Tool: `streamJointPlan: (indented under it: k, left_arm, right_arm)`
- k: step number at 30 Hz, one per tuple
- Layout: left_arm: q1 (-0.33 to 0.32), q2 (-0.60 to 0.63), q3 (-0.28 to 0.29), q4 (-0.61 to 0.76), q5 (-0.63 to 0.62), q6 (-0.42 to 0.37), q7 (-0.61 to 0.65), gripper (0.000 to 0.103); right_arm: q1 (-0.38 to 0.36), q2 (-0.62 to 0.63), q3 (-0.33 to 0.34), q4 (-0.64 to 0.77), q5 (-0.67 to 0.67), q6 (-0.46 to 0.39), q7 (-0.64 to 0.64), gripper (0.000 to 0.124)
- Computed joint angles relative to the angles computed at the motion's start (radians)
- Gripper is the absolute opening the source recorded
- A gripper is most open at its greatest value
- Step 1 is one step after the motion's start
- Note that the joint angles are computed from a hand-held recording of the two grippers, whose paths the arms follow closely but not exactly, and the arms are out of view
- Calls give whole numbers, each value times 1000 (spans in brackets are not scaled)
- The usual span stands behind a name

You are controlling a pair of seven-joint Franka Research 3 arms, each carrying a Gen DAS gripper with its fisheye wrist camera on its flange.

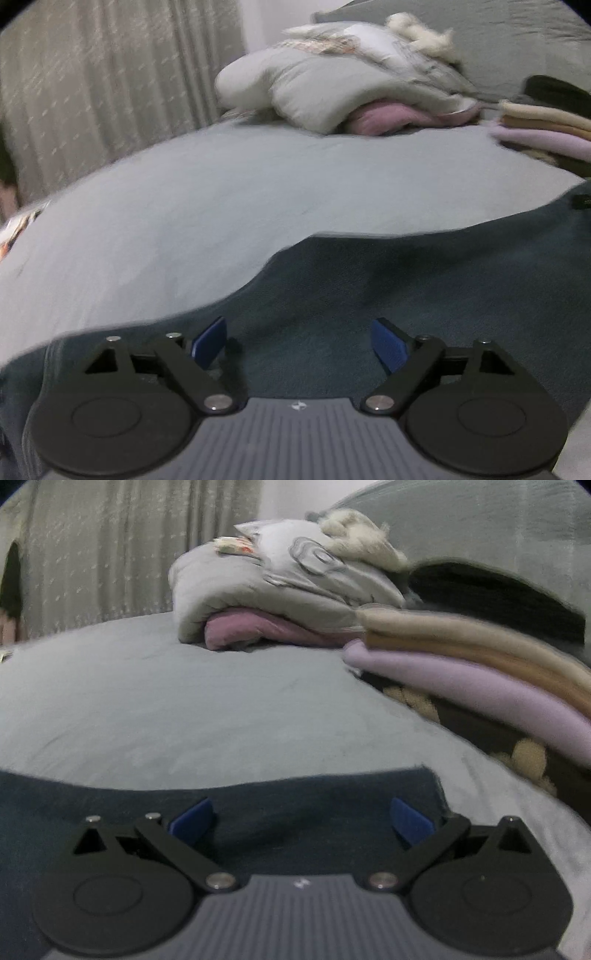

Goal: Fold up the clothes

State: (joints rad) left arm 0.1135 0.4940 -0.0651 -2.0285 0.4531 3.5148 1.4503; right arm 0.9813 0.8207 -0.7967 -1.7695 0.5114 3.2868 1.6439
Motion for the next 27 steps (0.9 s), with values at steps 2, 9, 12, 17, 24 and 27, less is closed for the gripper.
streamJointPlan:
  k: [2, 9, 12, 17, 24, 27]
  left_arm:
    - [25, 9, -41, -14, 49, 79, -5, 85]
    - [66, 56, -86, 11, 209, 56, -58, 87]
    - [207, 77, -215, 44, 336, -13, -181, 90]
    - [198, 55, -217, 43, 340, -55, -208, 92]
    - [368, 102, -418, 69, 437, 11, -310, 89]
    - [361, 137, -416, 96, 502, 30, -346, 89]
  right_arm:
    - [-18, -19, 49, -1, -34, 32, -54, 103]
    - [-77, -84, 183, -40, -49, 91, -212, 103]
    - [-159, -148, 253, -76, 15, 59, -204, 103]
    - [-62, -179, 102, -173, 103, 3, -174, 103]
    - [-160, -242, 227, -147, 24, 74, -194, 99]
    - [-251, -194, 318, -22, 9, 8, -204, 98]
